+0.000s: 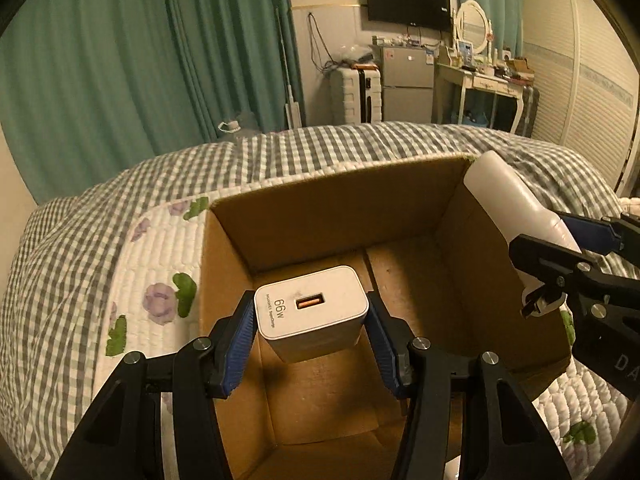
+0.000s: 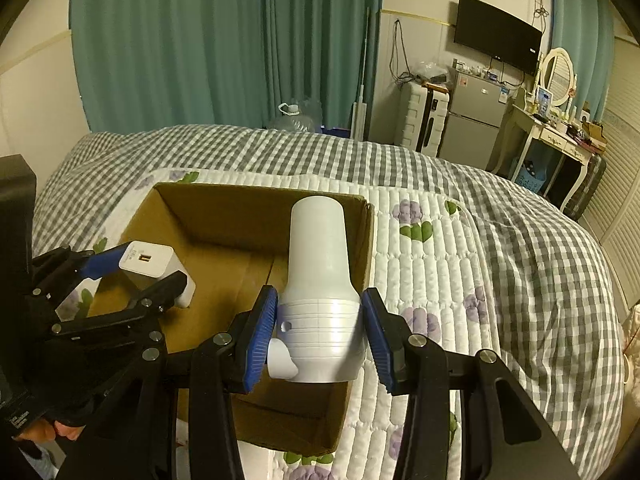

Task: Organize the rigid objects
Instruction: 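Lower the hair dryer and charger into the box and open both tools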

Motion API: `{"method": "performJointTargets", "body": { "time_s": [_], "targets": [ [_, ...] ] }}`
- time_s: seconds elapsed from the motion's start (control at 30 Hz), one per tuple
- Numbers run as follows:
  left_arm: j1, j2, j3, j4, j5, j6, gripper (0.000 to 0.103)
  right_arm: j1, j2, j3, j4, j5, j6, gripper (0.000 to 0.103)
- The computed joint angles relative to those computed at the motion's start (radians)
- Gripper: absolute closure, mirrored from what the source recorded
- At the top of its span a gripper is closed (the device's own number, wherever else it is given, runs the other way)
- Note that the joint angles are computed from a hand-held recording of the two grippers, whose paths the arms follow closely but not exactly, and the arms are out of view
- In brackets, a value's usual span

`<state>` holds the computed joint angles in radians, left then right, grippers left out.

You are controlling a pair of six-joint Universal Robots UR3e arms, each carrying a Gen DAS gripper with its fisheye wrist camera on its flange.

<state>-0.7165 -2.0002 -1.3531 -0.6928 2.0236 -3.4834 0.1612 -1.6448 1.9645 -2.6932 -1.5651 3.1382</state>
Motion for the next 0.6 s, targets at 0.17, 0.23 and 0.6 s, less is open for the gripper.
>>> {"method": "performJointTargets", "body": {
  "time_s": [0.17, 0.23, 0.6],
  "targets": [
    [-0.012, 0.030, -0.012, 0.012, 0.029, 0.000, 0.034, 0.004, 0.000, -0.010, 0.010, -0.006, 0.000, 0.060],
    [-0.019, 0.058, -0.026, 0.017, 0.053, 0.004, 0.034, 0.012, 0.004, -0.019, 0.015, -0.014, 0.003, 0.060],
    [0.009, 0.224, -0.162, 0.025, 0.050, -0.048, 0.033, 0.021, 0.011, 0.016, -0.043, -0.002, 0.072, 0.033]
  ]
}}
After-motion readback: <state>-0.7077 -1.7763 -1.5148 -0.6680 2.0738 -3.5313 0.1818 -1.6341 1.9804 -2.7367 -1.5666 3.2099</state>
